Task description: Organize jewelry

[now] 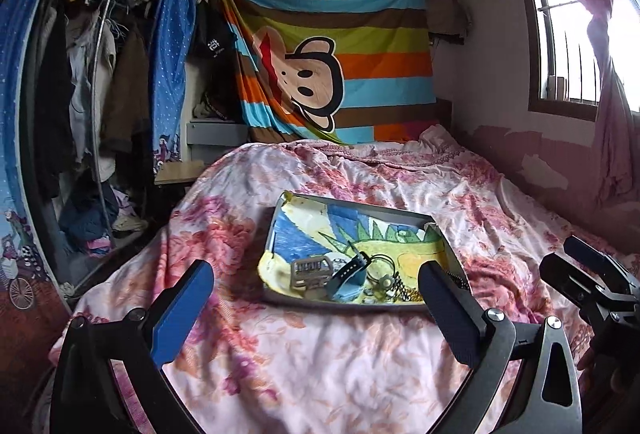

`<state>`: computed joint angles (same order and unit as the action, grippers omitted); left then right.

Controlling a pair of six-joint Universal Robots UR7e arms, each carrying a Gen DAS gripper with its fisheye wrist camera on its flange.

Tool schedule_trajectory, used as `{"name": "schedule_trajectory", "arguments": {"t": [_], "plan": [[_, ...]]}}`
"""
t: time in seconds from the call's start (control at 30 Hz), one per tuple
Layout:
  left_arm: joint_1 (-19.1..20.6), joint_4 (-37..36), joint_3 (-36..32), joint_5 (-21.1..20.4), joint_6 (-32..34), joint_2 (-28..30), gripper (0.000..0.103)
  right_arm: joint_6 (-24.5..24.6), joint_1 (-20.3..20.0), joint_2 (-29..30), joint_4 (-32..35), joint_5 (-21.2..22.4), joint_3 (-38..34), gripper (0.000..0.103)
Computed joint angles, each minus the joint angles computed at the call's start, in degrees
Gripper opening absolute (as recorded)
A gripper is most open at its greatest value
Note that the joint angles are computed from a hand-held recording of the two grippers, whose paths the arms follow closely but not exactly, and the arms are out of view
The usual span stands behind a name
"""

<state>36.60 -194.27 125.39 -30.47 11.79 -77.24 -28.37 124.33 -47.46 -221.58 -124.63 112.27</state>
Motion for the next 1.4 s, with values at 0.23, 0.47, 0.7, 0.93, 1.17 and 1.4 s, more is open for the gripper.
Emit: {"name": "schedule_trajectory", "arguments": {"t": [0.23,0.47,0.7,0.93,1.17,1.4], "plan": [[-1.02,0.69,5.16,2.28,-3.39,-3.93,0.103,0.26,1.36,1.53,-6.21,-3.64,2.47,0.101],[-1.24,-5.58,8.61,3.9,-0.05,-2.61,0.103,-0.44,1.36,3.3,-11.0,-5.22,4.36,0.101],[0.29,-5.69,10.76,3.56,0.11,-2.4,0.103,-1.76,0.19,5.09,-13.57,-5.44,4.91,0.101],[1.31,-5.8,11.3,3.14,-1.42,-2.39,0.103,-3.97,-0.44,6.24,-17.72,-4.9,5.67,0.101],[0.93,-6.36,11.7,2.94,0.47,-1.91,0.103,-3.81,-0.69,6.78,-16.64,-5.88,5.47,0.101],[0.57,-6.47,11.95,3.1,0.85,-1.8,0.103,-2.87,-1.19,6.66,-16.19,-5.86,5.57,0.101]]}}
